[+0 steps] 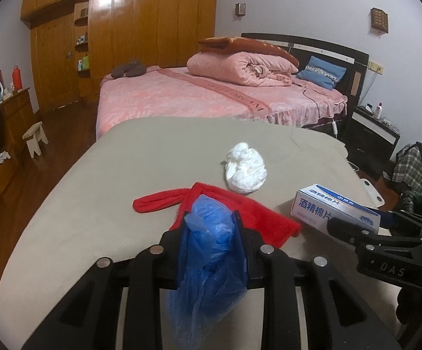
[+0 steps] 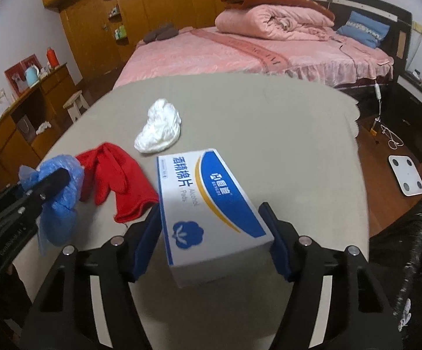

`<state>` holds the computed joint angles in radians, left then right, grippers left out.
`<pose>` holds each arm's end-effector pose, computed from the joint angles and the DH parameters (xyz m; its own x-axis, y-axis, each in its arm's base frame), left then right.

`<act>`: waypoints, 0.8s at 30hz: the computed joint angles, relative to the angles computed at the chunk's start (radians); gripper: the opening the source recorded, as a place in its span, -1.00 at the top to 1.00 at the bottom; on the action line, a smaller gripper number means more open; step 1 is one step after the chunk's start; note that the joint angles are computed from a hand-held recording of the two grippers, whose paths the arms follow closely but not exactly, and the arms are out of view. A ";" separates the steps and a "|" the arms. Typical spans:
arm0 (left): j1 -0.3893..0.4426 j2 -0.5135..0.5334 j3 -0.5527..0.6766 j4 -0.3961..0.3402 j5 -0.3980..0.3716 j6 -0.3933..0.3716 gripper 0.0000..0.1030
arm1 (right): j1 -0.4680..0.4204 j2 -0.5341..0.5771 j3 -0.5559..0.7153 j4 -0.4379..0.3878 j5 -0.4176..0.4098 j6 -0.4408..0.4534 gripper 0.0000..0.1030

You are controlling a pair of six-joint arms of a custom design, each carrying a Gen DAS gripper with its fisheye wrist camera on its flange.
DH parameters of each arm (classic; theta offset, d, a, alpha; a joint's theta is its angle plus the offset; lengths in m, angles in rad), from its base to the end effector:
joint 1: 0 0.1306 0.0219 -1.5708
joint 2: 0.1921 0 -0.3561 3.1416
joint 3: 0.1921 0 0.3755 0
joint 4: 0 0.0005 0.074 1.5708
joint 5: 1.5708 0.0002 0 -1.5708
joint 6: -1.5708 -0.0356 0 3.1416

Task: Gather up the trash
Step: 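Grasp the alcohol pads box with the right tool while the left tool holds the blue bag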

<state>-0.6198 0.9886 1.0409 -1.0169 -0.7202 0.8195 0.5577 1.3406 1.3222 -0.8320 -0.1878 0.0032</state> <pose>0.2728 -0.1664 0.3967 -0.5522 -0.2808 -0.7850 -0.3996 0.9155 -0.0464 0.3832 0.2463 0.3975 -0.6357 -0.4002 -0.6601 -0.6265 0.7671 0.1382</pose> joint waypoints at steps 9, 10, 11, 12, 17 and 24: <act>-0.067 0.020 0.053 -0.033 -0.037 0.020 0.47 | -0.033 -0.063 -0.012 -0.012 -0.039 0.001 -0.18; -0.070 0.024 0.056 -0.034 -0.035 0.021 0.47 | -0.033 -0.067 -0.016 -0.018 -0.036 0.004 -0.18; -0.074 0.027 0.058 -0.035 -0.035 0.022 0.47 | -0.035 -0.068 -0.020 -0.026 -0.039 0.004 -0.18; -0.082 0.034 0.060 -0.039 -0.034 0.026 0.47 | -0.035 -0.069 -0.023 -0.030 -0.041 0.004 -0.18; -0.094 0.049 0.059 -0.053 -0.023 0.043 0.47 | -0.027 -0.076 -0.050 -0.058 -0.037 0.025 -0.15; -0.091 0.044 0.037 -0.074 -0.012 0.079 0.47 | -0.027 -0.067 -0.087 -0.044 -0.043 0.007 -0.16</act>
